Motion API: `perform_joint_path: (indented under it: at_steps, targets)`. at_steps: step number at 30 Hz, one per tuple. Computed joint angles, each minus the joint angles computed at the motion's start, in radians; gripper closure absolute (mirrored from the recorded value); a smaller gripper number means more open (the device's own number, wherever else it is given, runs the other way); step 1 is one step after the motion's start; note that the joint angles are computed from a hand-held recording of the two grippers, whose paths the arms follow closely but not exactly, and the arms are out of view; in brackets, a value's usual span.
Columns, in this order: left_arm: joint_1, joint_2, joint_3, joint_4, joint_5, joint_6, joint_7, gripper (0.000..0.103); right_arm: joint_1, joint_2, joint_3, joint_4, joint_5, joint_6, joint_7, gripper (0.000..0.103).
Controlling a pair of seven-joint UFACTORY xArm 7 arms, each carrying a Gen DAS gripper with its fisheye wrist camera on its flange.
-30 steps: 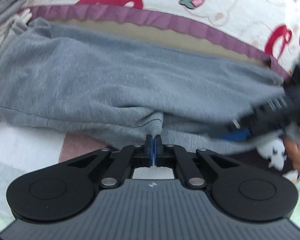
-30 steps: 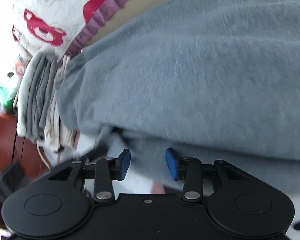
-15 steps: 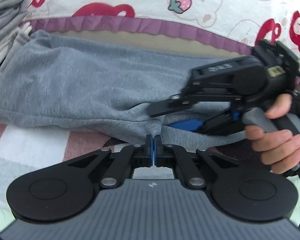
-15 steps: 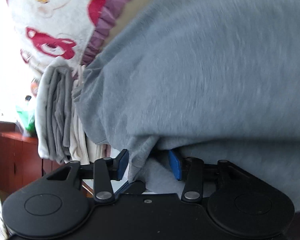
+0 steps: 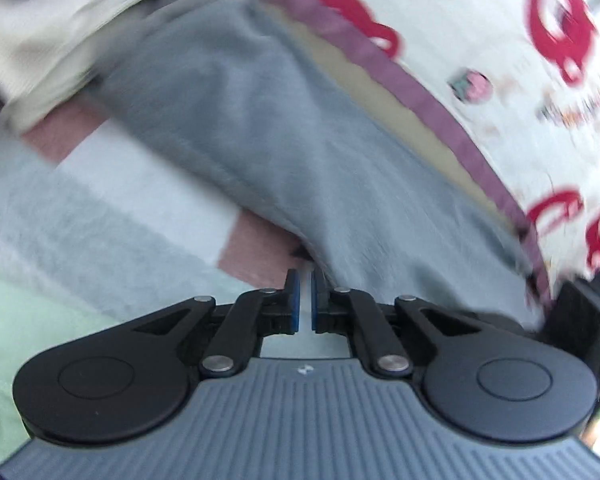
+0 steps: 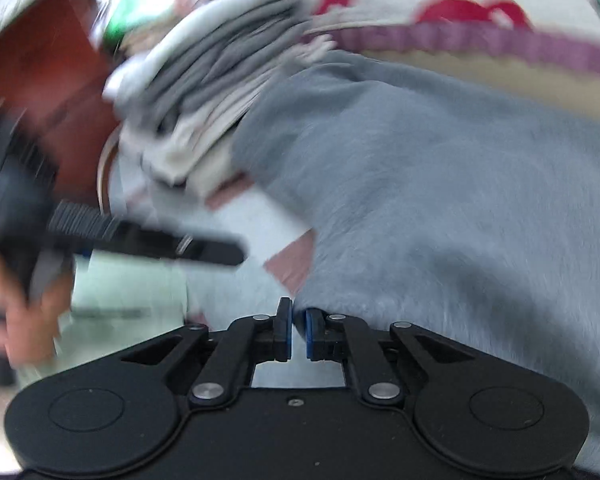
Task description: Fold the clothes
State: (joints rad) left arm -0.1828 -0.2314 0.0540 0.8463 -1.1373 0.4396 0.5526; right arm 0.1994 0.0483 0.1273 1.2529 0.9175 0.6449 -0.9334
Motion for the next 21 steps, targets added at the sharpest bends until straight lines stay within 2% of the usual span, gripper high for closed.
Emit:
perform_joint_path:
  at_steps: [2,3,6,7,8,11,12,15,16,18,19,21]
  targets:
    - [0.002,0.012,0.004,-0.001,-0.017,-0.013,0.011,0.1,-0.006,0.007,-0.007,0.006,-0.022,0.026,0.042,0.089]
    - [0.002,0.015,0.007,0.0,-0.032,-0.008,0.021,0.1,-0.007,0.02,-0.008,0.02,-0.048,0.04,0.064,0.093]
    - [0.005,0.031,0.015,0.008,-0.093,0.026,0.055,0.097,-0.005,-0.015,0.002,-0.016,-0.008,0.017,0.016,0.093]
    - [0.009,0.037,0.016,0.015,-0.114,0.047,0.066,0.094,-0.004,-0.021,-0.002,-0.025,-0.01,0.023,0.019,0.097]
    - [0.013,0.037,0.012,0.019,-0.122,0.063,0.08,0.091,-0.011,-0.015,-0.011,-0.015,-0.004,0.07,0.029,0.101]
    - [0.024,0.038,0.003,0.031,-0.144,0.111,0.118,0.086,-0.046,-0.043,-0.037,-0.023,0.057,0.222,0.076,0.101]
    - [0.027,0.036,-0.001,0.033,-0.146,0.122,0.135,0.084,-0.056,-0.08,-0.053,-0.053,0.081,0.226,0.087,0.1]
    - [0.02,0.019,-0.02,0.035,-0.116,0.133,0.237,0.072,-0.09,-0.203,-0.111,-0.177,0.147,0.153,0.182,0.092]
    - [0.013,0.019,-0.028,0.039,-0.091,0.142,0.269,0.069,-0.108,-0.235,-0.13,-0.218,0.127,0.106,0.237,0.087]
    - [-0.004,0.015,-0.047,0.042,-0.036,0.144,0.328,0.064,-0.148,-0.281,-0.169,-0.282,0.057,0.011,0.364,0.084]
    - [-0.014,0.015,-0.068,0.048,0.021,0.13,0.327,0.058,-0.183,-0.292,-0.174,-0.304,-0.024,-0.027,0.458,0.084]
    - [-0.039,0.019,-0.11,0.06,0.153,0.082,0.293,0.056,-0.236,-0.312,-0.199,-0.341,-0.14,-0.092,0.593,0.084]
